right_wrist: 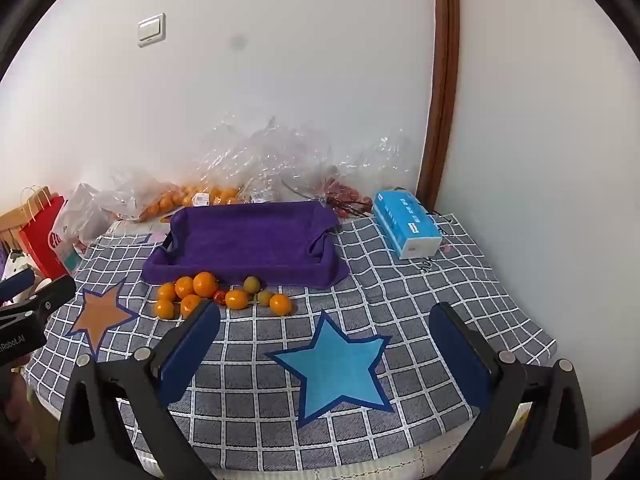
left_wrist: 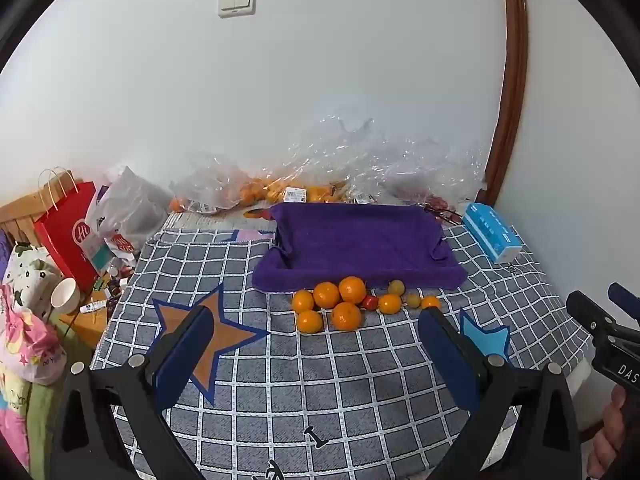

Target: Organize fruits

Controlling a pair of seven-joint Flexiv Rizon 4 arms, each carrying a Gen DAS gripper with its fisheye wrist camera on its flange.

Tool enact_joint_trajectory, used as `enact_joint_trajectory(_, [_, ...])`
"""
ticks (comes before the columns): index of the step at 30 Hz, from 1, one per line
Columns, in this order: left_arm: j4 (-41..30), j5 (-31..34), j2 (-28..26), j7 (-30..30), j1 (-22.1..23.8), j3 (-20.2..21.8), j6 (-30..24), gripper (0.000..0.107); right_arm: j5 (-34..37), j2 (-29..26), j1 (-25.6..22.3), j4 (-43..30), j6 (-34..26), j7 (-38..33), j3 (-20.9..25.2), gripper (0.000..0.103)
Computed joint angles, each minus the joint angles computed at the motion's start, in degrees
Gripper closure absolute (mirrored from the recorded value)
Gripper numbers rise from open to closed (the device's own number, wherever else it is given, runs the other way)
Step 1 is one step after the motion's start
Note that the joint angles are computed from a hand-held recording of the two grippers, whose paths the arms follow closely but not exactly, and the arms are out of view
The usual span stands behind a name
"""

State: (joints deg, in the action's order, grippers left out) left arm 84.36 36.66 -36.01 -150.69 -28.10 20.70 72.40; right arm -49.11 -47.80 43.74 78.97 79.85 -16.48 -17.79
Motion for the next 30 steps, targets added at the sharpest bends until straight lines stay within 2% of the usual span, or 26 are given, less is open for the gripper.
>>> enact_joint_trajectory(3, [0.20,-1.87,-0.09,2.11,1.40,-1.13,1.14,0.004,0.04,0.02,0.13,0.15,0.26,0.51,-0.35,0.001])
enact_joint_trajectory(4, [-0.44,0.13,-0.22,0.54,0.61,-0.55,0.46,0.004,0.05,0.04,0.21,0.19,0.23,0.68,-0.48,0.001])
enact_joint_trajectory(5, [0.34,-1.60,0.00,1.48,1.42,-1.02,1.33,0.004,0.00,0.07,0.29,0.22,0.17,0.78,-0.60,0.001])
enact_joint_trajectory(12, [0.05,-0.16,-0.11,-0.80,-0.76,1.29,1.13,0.004,-0.74,0.40,0.09,0.29,-0.31,0.72,-0.29,0.001])
enact_joint_trajectory(30, [0.75,0.76,0.82,-2.90,0.20,0.67,-0.13,0.004,-2.36,0.13,0.59,-0.46,-0.40,1.31,-0.99,0.001])
